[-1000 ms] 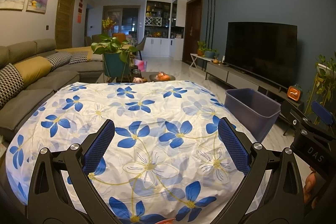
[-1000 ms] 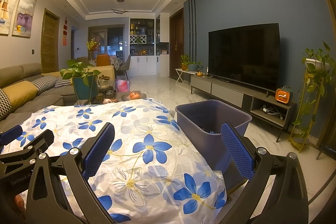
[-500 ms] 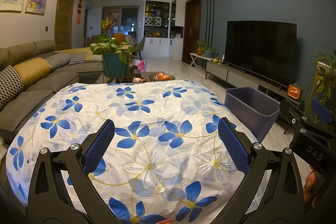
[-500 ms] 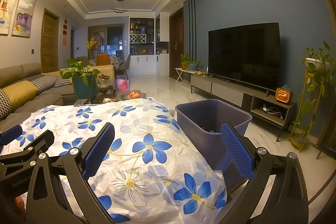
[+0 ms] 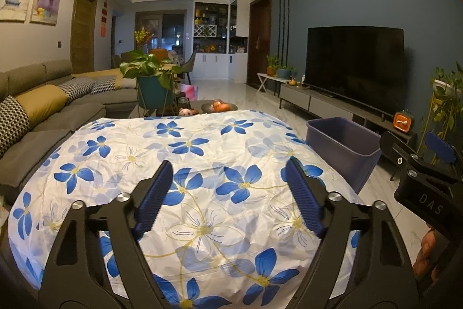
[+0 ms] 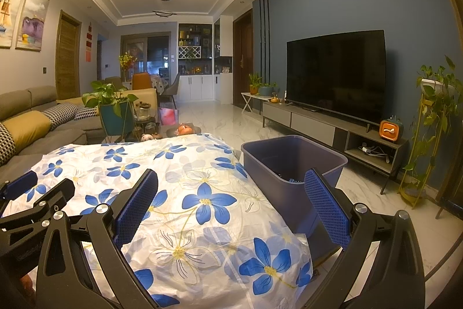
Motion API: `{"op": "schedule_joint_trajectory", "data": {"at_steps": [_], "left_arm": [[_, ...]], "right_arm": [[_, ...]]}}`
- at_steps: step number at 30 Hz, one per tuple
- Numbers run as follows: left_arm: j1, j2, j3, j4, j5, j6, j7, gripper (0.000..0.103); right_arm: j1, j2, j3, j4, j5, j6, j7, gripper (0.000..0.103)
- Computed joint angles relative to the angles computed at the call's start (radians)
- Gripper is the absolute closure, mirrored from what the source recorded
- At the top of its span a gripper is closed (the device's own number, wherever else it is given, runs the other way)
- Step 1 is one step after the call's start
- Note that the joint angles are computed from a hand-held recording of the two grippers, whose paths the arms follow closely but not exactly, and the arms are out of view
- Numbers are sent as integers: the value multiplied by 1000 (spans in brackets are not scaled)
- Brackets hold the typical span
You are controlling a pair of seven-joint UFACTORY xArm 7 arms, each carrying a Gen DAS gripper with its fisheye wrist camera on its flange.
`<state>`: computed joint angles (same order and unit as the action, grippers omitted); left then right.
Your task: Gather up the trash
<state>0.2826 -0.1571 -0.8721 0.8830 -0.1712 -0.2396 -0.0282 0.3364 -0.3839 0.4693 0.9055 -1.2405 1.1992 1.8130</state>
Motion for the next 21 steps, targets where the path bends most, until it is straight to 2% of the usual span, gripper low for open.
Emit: {"op": "schedule_joint_trajectory", "data": {"at_steps": [6,8,17,18,21], "left_arm": [[-72,13,72,-5,-11,-13,27,27],[-121,18,116,-6,-21,-13,39,27],[-178,20,156,-7,-91,-14,107,27],[-203,21,183,-9,-88,-14,106,27],[-178,18,152,-9,-115,-15,129,27]], "right_arm": [[1,1,-1,2,0,-1,-1,6],[1,6,0,4,-2,2,2,6],[5,10,-2,7,-3,5,3,6],[5,11,-2,7,-4,6,4,6],[7,8,-5,5,-4,3,3,6]]}}
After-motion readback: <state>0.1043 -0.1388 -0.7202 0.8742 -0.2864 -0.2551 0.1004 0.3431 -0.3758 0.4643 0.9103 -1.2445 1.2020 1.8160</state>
